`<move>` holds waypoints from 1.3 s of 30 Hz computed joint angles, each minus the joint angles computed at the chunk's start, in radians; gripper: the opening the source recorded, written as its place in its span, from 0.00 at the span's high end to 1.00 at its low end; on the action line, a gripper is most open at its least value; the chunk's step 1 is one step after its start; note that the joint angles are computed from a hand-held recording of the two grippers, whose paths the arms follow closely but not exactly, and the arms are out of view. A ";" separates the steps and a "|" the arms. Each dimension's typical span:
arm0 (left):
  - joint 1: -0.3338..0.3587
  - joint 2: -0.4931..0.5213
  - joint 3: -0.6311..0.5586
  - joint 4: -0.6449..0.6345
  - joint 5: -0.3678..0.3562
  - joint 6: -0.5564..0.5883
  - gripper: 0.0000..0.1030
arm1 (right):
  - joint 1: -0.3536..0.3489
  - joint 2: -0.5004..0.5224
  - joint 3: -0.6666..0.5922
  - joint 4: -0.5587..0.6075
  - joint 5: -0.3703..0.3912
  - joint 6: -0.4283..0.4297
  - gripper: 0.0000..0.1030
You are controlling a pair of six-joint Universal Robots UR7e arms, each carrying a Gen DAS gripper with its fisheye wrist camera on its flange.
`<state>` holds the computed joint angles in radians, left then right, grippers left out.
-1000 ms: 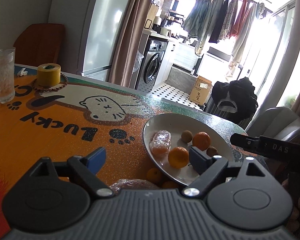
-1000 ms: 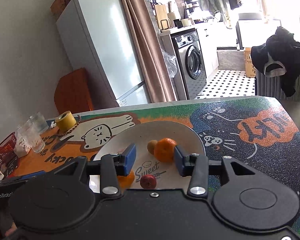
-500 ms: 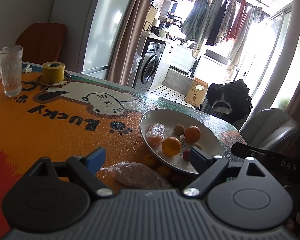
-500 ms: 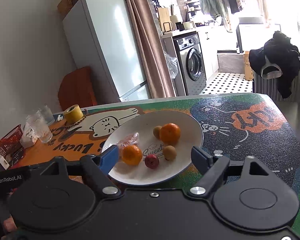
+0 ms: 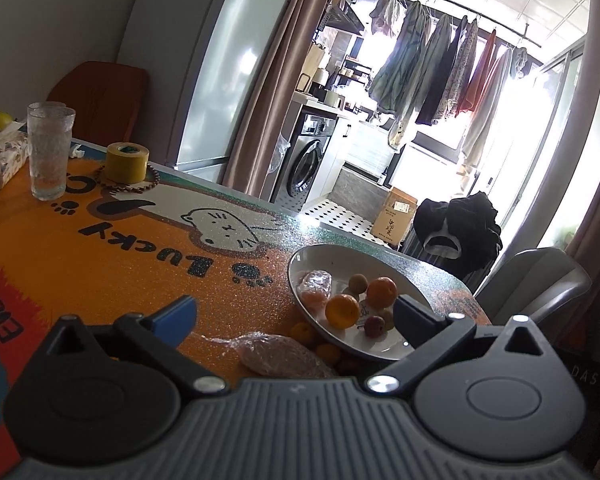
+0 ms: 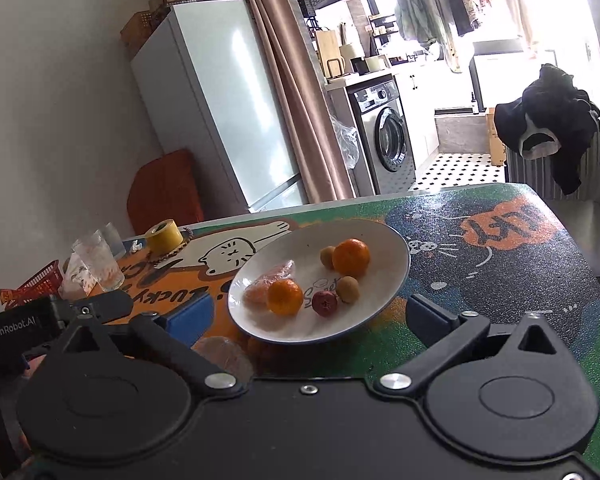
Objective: Organize fruits
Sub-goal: 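Withdraw both open grippers from the bowl toward the remaining items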
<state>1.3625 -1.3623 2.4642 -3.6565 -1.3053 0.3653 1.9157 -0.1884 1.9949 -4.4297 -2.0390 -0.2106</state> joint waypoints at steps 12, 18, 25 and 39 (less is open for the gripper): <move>0.014 -0.032 0.021 0.023 0.016 0.014 0.00 | 0.038 0.017 0.000 0.038 -0.038 0.002 0.00; 0.034 -0.037 0.025 0.028 0.004 0.031 0.00 | 0.047 0.034 -0.009 0.050 -0.035 -0.041 0.00; 0.055 -0.016 0.010 0.038 0.027 0.023 0.00 | 0.030 0.035 -0.003 0.074 -0.007 -0.037 0.00; 0.120 0.036 -0.040 0.056 -0.011 0.046 0.04 | -0.019 0.045 -0.025 0.111 0.050 -0.046 0.07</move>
